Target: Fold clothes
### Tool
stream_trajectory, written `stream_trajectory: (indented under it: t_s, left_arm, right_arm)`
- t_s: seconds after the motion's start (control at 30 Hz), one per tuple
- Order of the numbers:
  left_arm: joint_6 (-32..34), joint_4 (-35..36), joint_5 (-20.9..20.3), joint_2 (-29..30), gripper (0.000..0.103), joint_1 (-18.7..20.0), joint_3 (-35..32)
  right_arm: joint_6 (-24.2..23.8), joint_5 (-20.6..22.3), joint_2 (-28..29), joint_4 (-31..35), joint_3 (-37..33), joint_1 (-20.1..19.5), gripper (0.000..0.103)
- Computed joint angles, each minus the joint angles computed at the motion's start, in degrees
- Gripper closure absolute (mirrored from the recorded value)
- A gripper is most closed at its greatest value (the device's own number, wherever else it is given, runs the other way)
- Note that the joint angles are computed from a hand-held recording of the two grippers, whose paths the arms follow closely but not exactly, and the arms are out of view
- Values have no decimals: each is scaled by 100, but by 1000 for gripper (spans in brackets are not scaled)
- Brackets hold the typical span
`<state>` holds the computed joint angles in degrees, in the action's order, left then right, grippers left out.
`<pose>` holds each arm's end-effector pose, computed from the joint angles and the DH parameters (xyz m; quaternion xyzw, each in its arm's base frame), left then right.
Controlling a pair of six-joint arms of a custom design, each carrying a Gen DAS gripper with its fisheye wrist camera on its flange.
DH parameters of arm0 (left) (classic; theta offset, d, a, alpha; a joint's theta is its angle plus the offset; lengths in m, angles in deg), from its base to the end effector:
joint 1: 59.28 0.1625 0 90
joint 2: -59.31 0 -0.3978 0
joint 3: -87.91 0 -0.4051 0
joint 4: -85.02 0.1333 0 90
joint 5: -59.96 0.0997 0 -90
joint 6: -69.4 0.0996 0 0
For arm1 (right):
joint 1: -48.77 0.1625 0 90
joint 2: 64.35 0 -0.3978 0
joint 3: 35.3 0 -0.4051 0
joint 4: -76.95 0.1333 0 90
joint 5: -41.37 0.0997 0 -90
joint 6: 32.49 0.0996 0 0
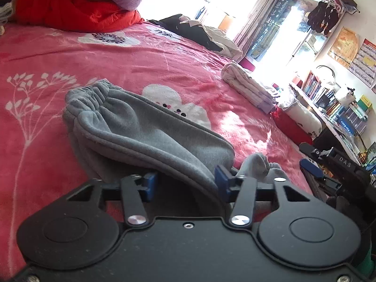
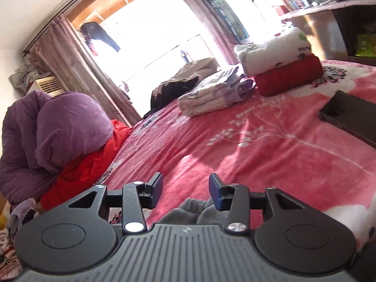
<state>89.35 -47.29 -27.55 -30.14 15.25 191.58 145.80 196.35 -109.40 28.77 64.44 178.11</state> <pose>-0.0091 -0.5488 0.4199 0.2900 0.9255 -0.2416 0.0305 0.3792 -0.3948 0.0096 -0.1143 -0.7148 0.6609 0.1982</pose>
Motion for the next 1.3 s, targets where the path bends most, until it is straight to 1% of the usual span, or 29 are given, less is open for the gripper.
stream_trajectory:
  t_s: [0.03, 0.1, 0.13, 0.2, 0.3, 0.37, 0.43, 0.5, 0.57, 0.63, 0.73, 0.87, 0.93, 0.97, 1.07, 1.13, 1.2, 1.23, 1.3]
  left_arm:
    - [118, -95, 72, 17, 83, -51, 0]
    - [346, -356, 206, 48, 91, -155, 2]
    - [394, -549, 248, 69, 93, -198, -13]
    - [283, -906, 254, 137, 94, -235, -126]
    - [126, -1373, 325, 196, 94, -267, -252]
    - [73, -1654, 456, 185, 95, -292, -243]
    - [-3, -1882, 625, 173, 95, -294, -217]
    - [7, -1922, 658, 204, 95, -245, -273]
    - [11, -1731, 594, 291, 95, -192, -433]
    - [176, -1547, 502, 385, 95, -198, -578]
    - [738, -1353, 442, 557, 95, -332, -746]
    - [1399, -1169, 359, 890, 95, -550, -998]
    - [1581, -991, 238, 1089, 95, -650, -1175]
    - [1691, -828, 89, 1188, 95, -689, -1286]
    - [2221, 111, -508, 1446, 95, -816, -1672]
    - [2689, 1035, -958, 1608, 95, -889, -1964]
    - [3171, 1692, -1077, 1707, 95, -1016, -2057]
    - [3385, 1974, -1029, 1742, 95, -1090, -2060]
    - [3712, 2221, -823, 1753, 95, -1213, -1908]
  right_arm:
    - [96, -172, 24, 222, -57, -24, 54]
    - [289, -498, 69, 622, -165, -68, 54]
    - [375, -629, 115, 865, -260, -77, 54]
    - [507, -784, 196, 1278, -430, -113, 54]
    - [1023, -968, 343, 1966, -693, -165, 54]
    - [1247, -1020, 452, 2380, -882, -201, 54]
    - [1361, -999, 538, 2609, -1013, -199, 54]
    - [1489, -970, 621, 2835, -1139, -195, 54]
    - [1639, -892, 707, 3082, -1276, -193, 54]
    - [1695, -890, 697, 3133, -1267, -215, 54]
    - [1444, -841, 696, 2932, -1232, -159, 54]
    - [1078, -929, 678, 2739, -1214, -135, 54]
    - [1065, -966, 678, 2775, -1230, -149, 54]
    - [1102, -987, 667, 2786, -1222, -162, 54]
    - [1217, -1035, 629, 2762, -1173, -199, 54]
    - [1289, -1100, 559, 2647, -1072, -250, 54]
    - [1437, -1156, 407, 2358, -839, -302, 54]
    - [1519, -1163, 314, 2155, -690, -326, 54]
    - [1668, -1111, 137, 1739, -401, -361, 54]
